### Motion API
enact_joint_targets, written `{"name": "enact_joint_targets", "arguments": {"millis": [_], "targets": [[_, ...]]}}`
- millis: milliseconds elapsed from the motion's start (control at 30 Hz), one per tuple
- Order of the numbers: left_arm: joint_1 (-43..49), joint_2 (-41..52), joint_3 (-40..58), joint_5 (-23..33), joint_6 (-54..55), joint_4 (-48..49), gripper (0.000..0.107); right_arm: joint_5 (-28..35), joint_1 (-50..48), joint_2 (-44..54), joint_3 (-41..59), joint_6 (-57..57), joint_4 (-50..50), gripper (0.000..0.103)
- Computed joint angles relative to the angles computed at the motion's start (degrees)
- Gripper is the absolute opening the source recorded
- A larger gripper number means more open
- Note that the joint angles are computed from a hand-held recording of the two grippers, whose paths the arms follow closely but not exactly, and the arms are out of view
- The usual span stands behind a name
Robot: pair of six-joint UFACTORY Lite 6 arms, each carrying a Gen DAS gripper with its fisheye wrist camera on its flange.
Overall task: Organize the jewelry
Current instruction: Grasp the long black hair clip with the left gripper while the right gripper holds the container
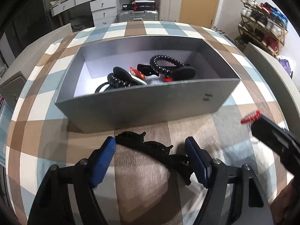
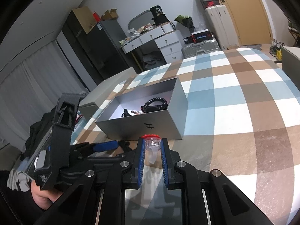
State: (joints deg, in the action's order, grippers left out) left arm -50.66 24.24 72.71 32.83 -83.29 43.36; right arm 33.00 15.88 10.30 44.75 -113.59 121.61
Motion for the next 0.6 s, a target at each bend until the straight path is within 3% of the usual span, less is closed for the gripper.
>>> {"name": "enact_joint_targets", "arguments": {"millis": [100, 133, 167, 500, 533, 567, 600], "targets": [[-0.8, -2.1, -2.5, 0.1, 0.8, 0.3, 0.071, -0.6, 0.6, -1.0, -0.5, -0.5, 0.8, 0.016], [-0.8, -2.8, -3.3, -0.5, 1.0, 0.2, 0.055, -0.7, 0.8, -1.3, -0.7, -0.5, 0.9, 0.016], [-0.8, -3.4, -3.9, -0.3, 1.2, 0.3, 0.054, -0.9, 1.0, -1.7, -0.8, -0.5, 1.1, 0.016], [-1.1, -10.3, -11.7, -4.6, -0.2, 2.8, 0.053, -3.5, 4.7, -3.8, -1.2, -1.3, 3.6, 0.016], [-1.1, -10.9, -12.1, -4.5, -0.6, 3.3, 0.047, -3.9, 5.2, -4.1, -1.3, -1.3, 3.9, 0.016], [-1.2, -11.7, -12.8, -4.8, -1.0, 3.9, 0.027, -4.3, 5.7, -4.4, -1.3, -1.3, 4.1, 0.016], [-1.2, -12.3, -13.0, -4.5, 0.1, 2.9, 0.015, -4.7, 6.2, -4.6, -1.2, -1.4, 4.3, 0.016]]}}
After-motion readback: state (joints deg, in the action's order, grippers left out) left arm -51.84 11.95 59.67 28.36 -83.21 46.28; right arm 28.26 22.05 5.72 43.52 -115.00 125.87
